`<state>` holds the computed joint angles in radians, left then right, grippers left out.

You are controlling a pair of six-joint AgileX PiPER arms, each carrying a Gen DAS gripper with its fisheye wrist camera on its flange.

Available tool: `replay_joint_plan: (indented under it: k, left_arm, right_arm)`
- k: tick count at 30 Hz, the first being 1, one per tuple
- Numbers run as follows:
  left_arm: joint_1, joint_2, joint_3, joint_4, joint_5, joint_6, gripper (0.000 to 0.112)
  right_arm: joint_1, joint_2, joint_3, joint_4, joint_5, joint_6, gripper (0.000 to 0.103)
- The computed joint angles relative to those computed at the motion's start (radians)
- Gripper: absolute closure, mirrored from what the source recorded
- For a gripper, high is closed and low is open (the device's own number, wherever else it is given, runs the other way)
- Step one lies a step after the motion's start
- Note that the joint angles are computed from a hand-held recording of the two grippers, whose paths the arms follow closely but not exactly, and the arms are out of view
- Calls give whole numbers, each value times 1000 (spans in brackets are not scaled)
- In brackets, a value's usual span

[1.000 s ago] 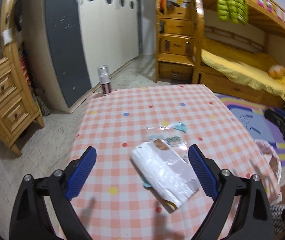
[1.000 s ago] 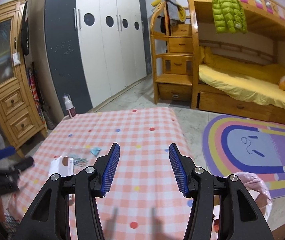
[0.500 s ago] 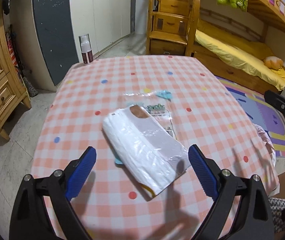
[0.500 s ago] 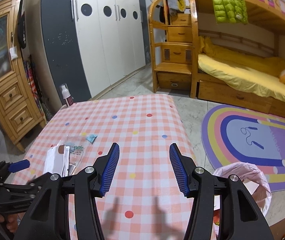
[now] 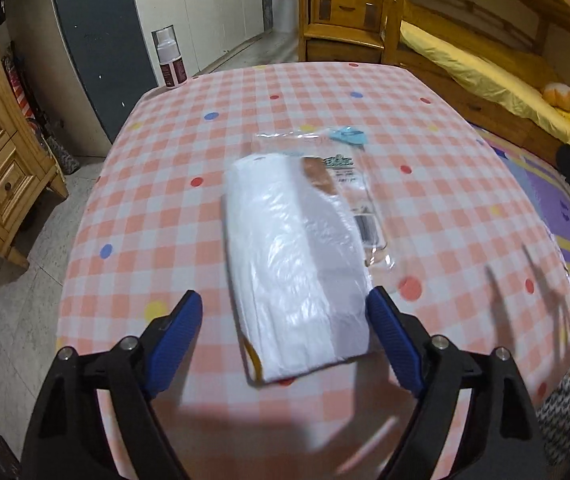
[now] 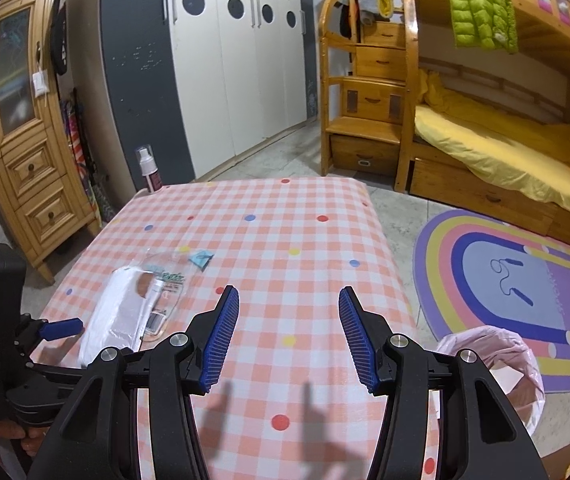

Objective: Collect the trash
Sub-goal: 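Move both open tools back over the white plastic bag on the table, then grasp the white plastic bag with the left tool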

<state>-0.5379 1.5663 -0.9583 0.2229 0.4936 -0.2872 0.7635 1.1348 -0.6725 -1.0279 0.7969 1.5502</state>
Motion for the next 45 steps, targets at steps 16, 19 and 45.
replay_joint_plan:
  k: [16,19,45]
  left_arm:
    - [43,-7,35,-103,-91,164,57]
    - [47,-19,47,-93,-96,170,71]
    - [119,-12,27,-274,-115,383,79]
  right_arm:
    - [14,101,-60,63,-66,-43,50]
    - [16,116,-66,75,-72,-59,50]
    - [21,215,-132,100,-79,-78,46]
